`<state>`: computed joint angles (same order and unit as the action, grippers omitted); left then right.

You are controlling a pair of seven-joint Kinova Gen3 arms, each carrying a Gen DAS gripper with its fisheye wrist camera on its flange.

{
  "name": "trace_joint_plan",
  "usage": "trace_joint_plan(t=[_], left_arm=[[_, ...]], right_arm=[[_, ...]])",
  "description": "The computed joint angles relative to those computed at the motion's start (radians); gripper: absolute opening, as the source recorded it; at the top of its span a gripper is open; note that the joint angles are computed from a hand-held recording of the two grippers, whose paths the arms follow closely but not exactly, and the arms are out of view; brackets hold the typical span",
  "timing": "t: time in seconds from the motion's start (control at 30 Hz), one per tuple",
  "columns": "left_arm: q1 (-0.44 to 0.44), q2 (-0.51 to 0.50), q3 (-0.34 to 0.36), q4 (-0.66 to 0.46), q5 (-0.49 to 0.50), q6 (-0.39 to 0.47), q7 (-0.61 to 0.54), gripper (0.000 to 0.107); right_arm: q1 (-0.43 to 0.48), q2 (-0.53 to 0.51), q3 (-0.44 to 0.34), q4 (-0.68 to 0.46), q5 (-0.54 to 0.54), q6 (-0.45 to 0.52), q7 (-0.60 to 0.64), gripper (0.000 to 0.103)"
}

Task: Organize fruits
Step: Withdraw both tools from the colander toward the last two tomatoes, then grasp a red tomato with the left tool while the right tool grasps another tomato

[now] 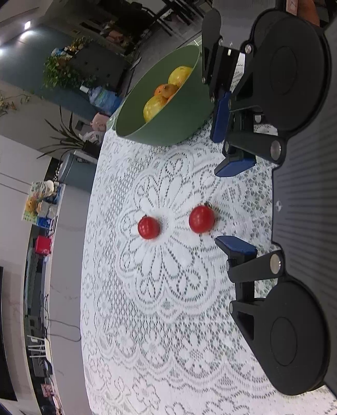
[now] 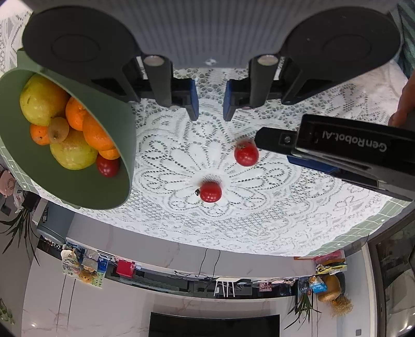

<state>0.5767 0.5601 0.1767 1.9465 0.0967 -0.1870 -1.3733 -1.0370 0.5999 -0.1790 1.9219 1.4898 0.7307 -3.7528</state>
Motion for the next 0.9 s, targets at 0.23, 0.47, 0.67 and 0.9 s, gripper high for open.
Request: trace_joint_plan(t=[0.23,0.47,0.67,0.9], left_arm=[[0.079,0.043,-0.096,-0.088,0.058,0.076,0.013,0.057],[0.137,0.081,-0.169,-0.157,0.065,0.141,0.039,0.052],[0.129,0.09,-0.168,-0.187,0.048,0.163,0.064,0.044],[0.123,0.084,-0.163,-0.186,0.027,0.165,0.074,0.036]], right_arm=[[0.018,0.015,0.005,-0.005,0.023,-0.026,-0.002,0.014],[0.038,0.027,0.002,-0.015,0.053,-0.036,-0.001,0.013],[0.056,0.04,0.001,-0.031,0.071,-0.049,0.007,0.013],[0.068,0.049,0.003,-0.05,0.088,-0.05,0.026,0.013]])
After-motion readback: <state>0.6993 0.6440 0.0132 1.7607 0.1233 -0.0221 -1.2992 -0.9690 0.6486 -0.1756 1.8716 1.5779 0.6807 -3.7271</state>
